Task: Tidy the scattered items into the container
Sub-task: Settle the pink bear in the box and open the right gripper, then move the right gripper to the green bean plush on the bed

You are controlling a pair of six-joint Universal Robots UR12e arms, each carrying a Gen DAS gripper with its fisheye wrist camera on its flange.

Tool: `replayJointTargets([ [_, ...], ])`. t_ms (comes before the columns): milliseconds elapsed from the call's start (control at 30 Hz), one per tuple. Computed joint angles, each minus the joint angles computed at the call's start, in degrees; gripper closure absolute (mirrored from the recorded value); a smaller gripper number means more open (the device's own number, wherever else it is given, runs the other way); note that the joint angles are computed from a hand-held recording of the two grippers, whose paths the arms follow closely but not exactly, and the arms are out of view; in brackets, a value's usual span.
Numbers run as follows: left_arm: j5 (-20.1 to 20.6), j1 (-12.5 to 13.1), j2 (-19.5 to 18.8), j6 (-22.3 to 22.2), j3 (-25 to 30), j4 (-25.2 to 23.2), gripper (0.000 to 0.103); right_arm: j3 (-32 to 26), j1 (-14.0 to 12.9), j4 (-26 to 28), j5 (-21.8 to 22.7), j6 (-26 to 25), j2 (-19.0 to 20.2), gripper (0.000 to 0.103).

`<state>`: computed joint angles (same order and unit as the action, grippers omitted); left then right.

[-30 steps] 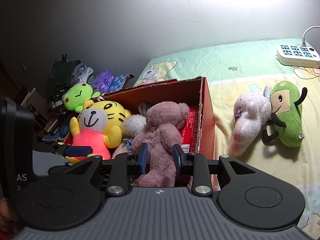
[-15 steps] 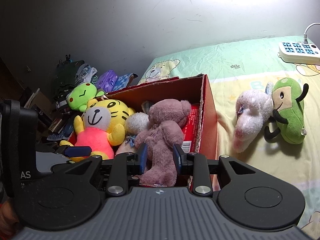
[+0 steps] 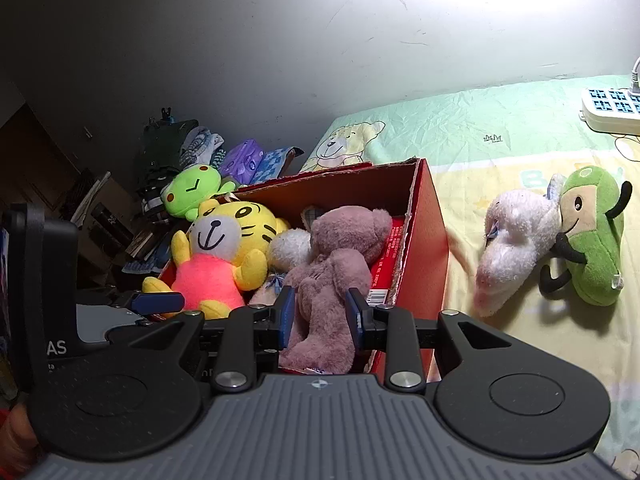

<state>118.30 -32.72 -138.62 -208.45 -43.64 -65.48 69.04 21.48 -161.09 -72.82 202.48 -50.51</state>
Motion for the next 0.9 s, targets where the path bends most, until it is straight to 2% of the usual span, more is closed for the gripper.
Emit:
replayJointTargets([
  [267, 2.0, -1.0, -1.7, -4.2, 4.3, -4.4, 0.001, 2.0, -1.8, -0.4, 4.3, -1.4, -1.2, 0.073],
  [500, 3.0, -1.6, -3.9, -6.7, 8.8, -8.0, 0.001, 3.6, -3.3, -1.0, 6.4, -0.8, -2.1, 0.072],
  [700, 3.9, -2.3, -6.2, -5.8, 13.4, -9.2, 0.001, 5.8, -4.5, -1.4, 6.5, 0.6, -3.1, 0.072],
  [800, 5.3, -2.9, -7.6, -3.6, 15.8, -8.0, 0.001, 6.9, -5.1, -1.6, 6.1, 1.3, -3.6, 0.072],
  [900, 4.9, -3.2, -9.5, -1.3, 19.0, -7.4, 0.001, 7.8, -5.6, -1.9, 5.3, 1.8, -4.1, 0.072],
])
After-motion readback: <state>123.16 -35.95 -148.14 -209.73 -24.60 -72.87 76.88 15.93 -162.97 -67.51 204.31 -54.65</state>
